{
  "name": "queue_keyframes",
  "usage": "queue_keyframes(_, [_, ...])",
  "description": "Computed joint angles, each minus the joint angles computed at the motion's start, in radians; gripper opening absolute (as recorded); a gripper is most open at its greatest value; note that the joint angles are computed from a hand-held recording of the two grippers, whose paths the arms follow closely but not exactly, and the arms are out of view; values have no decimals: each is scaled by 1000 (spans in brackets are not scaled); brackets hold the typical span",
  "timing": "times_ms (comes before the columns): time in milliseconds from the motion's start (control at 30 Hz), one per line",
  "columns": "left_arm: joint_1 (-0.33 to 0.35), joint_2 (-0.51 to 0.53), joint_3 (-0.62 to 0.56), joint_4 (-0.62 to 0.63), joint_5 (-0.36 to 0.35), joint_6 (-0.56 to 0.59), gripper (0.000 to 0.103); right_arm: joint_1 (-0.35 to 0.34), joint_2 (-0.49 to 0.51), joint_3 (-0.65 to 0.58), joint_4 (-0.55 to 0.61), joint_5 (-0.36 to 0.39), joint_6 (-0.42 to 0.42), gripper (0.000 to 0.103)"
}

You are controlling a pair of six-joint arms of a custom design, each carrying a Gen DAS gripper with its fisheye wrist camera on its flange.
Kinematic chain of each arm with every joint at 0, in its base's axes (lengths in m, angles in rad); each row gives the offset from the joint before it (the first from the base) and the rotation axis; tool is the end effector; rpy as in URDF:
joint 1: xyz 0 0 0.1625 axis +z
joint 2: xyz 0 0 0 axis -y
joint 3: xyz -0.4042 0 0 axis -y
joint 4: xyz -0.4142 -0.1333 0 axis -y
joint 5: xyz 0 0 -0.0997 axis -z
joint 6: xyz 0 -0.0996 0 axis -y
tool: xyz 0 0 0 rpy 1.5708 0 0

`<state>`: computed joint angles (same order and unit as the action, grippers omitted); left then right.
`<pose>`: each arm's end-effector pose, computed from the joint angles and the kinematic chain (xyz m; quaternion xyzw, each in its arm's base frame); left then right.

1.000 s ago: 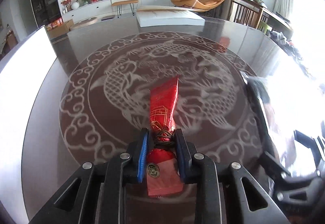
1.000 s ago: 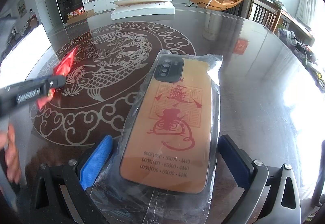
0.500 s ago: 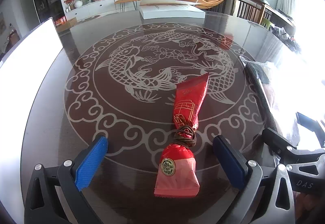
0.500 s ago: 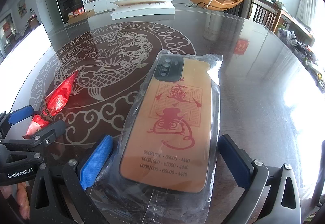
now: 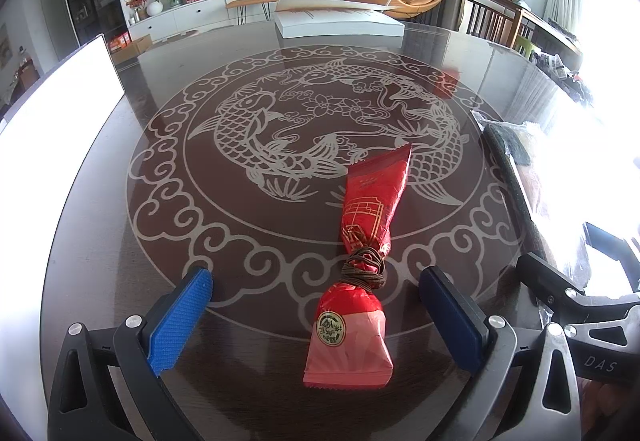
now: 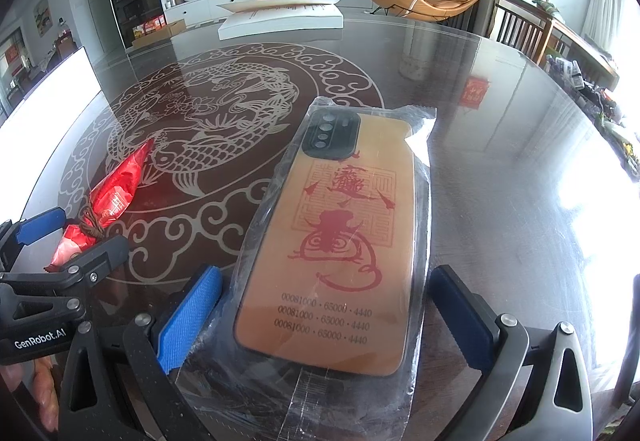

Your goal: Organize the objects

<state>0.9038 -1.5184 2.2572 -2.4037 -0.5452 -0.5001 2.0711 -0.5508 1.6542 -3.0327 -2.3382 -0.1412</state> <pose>-0.0953 -0.4742 0.2452 0.0496 0.8693 -0.3042 0.3864 0.3679 -0.5392 -0.0279 0.2243 -0.8869 0.2285 0.3329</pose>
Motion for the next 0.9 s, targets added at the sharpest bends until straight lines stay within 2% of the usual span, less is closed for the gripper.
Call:
queue_keyframes(300, [12,18,-27,13,-4,9,103,0,0,0,0,0,0,103])
queue_keyframes(333, [15,15,-29,10,-21,23,103,0,1,-1,0,1,0,103])
queue_keyframes(400, [23,12,-14,-79,-43,135,103,0,1,-1,-1,0,0,103])
queue_keyframes(467, [28,6,-17,-86,-59,172,103,0,1,-1,0,0,0,103])
queue_keyframes(900, [26,4,-17,-80,-58,169,103,0,0,2,-3,0,-1,103])
